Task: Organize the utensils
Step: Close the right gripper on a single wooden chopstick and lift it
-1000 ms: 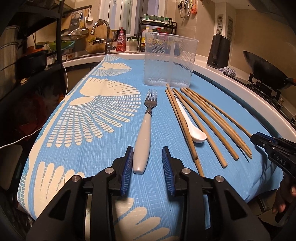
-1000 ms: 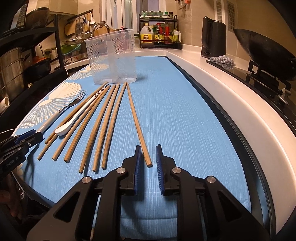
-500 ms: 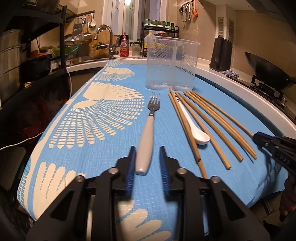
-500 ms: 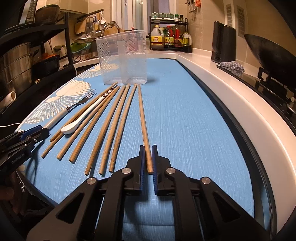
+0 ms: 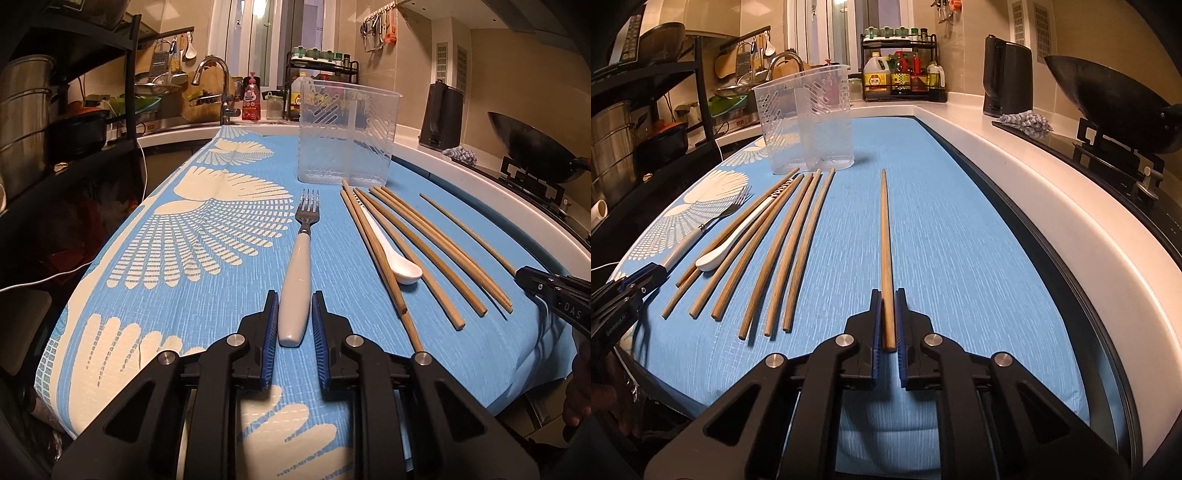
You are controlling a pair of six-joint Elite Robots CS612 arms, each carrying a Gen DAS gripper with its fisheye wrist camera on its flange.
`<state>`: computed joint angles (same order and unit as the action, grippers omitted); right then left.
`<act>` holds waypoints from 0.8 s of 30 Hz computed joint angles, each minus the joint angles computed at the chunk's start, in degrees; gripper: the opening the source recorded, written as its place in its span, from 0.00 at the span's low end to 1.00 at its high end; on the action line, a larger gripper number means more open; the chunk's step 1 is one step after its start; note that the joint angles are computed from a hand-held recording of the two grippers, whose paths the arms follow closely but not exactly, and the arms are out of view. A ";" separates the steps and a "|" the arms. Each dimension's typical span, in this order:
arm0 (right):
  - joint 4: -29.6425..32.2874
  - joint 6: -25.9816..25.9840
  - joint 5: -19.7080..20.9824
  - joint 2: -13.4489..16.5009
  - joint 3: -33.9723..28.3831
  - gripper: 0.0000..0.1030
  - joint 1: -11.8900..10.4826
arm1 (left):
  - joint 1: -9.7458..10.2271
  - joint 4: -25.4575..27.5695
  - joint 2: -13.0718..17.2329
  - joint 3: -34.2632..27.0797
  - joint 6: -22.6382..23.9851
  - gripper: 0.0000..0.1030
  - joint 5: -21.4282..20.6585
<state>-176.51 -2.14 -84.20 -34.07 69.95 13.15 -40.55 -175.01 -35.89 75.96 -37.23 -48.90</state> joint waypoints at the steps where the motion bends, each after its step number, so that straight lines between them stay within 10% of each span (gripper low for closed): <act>1: 0.01 -0.08 0.04 0.07 -0.12 0.09 -0.01 | -0.02 -0.22 0.07 -0.01 0.12 0.19 0.15; 24: 1.10 0.19 0.18 0.49 -1.33 0.10 0.17 | -0.35 -0.58 0.83 -0.88 1.18 0.19 1.69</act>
<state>-175.41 -1.95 -84.02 -33.58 68.62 13.32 -40.90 -175.59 -35.06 75.08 -36.05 -47.21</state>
